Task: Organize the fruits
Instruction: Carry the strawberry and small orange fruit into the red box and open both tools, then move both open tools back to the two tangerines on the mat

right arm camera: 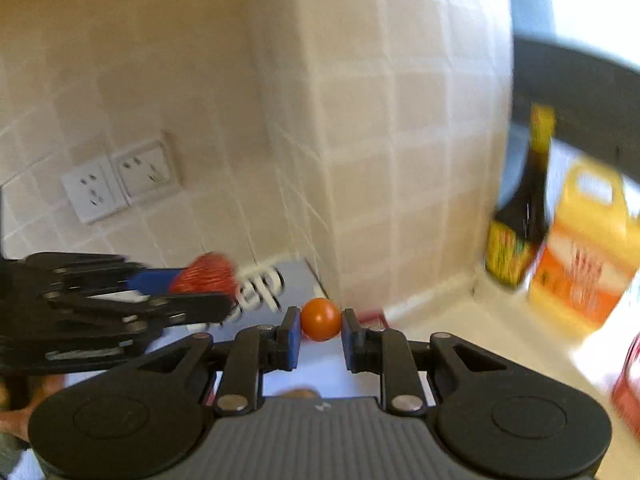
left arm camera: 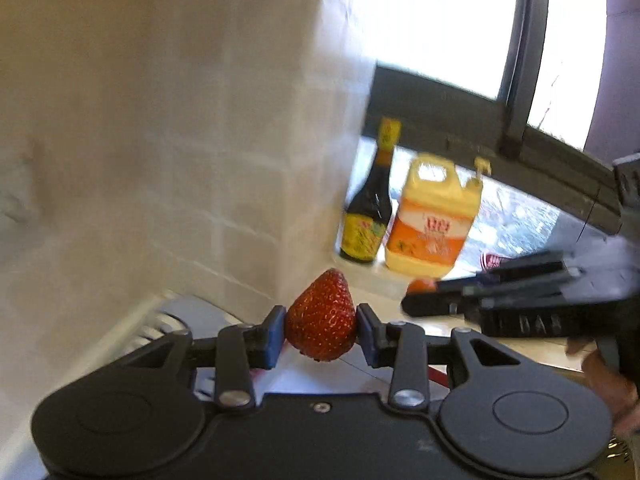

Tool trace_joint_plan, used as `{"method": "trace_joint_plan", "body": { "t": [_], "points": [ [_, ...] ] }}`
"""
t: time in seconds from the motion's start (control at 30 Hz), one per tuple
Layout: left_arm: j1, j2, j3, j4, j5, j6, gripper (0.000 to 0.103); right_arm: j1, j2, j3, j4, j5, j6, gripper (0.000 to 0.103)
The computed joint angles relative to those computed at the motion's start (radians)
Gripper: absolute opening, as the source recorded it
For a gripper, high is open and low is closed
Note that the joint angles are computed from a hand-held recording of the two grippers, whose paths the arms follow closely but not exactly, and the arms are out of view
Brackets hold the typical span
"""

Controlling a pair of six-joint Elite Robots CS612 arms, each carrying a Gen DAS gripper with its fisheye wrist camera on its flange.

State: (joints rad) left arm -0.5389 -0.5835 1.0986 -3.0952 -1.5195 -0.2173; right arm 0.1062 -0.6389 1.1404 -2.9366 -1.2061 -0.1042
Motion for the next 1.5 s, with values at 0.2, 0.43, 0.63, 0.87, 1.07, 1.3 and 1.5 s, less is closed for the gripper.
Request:
{"method": "trace_joint_plan", "body": {
  "t": [0.2, 0.43, 0.63, 0.87, 1.07, 1.3, 1.5],
  "points": [
    [0.001, 0.111, -0.142, 0.146, -0.024, -0.011, 0.045, -0.011, 0.092, -0.137, 0.169, -0.002, 0.076, 0.023],
    [0.010, 0.132, -0.132, 0.209, 0.026, -0.068, 0.045, 0.006, 0.196, -0.286, 0.310, -0.053, 0.042, 0.023],
    [-0.002, 0.119, -0.088, 0.202, 0.123, -0.115, 0.045, 0.027, 0.266, -0.403, 0.436, -0.092, 0.055, 0.023],
    [0.008, 0.134, -0.121, 0.270, 0.093, -0.145, 0.045, 0.047, 0.304, -0.466, 0.480, -0.144, 0.041, 0.023],
    [0.009, 0.134, -0.125, 0.277, 0.089, -0.130, 0.046, 0.049, 0.315, -0.482, 0.501, -0.154, 0.032, 0.024],
    [0.025, 0.070, -0.025, 0.117, 0.013, -0.114, 0.080, 0.046, 0.264, -0.410, 0.458, -0.145, -0.006, 0.030],
    [0.031, -0.060, 0.164, -0.046, 0.100, -0.127, 0.080, 0.044, 0.129, -0.184, 0.264, -0.119, -0.001, 0.036]
  ]
}}
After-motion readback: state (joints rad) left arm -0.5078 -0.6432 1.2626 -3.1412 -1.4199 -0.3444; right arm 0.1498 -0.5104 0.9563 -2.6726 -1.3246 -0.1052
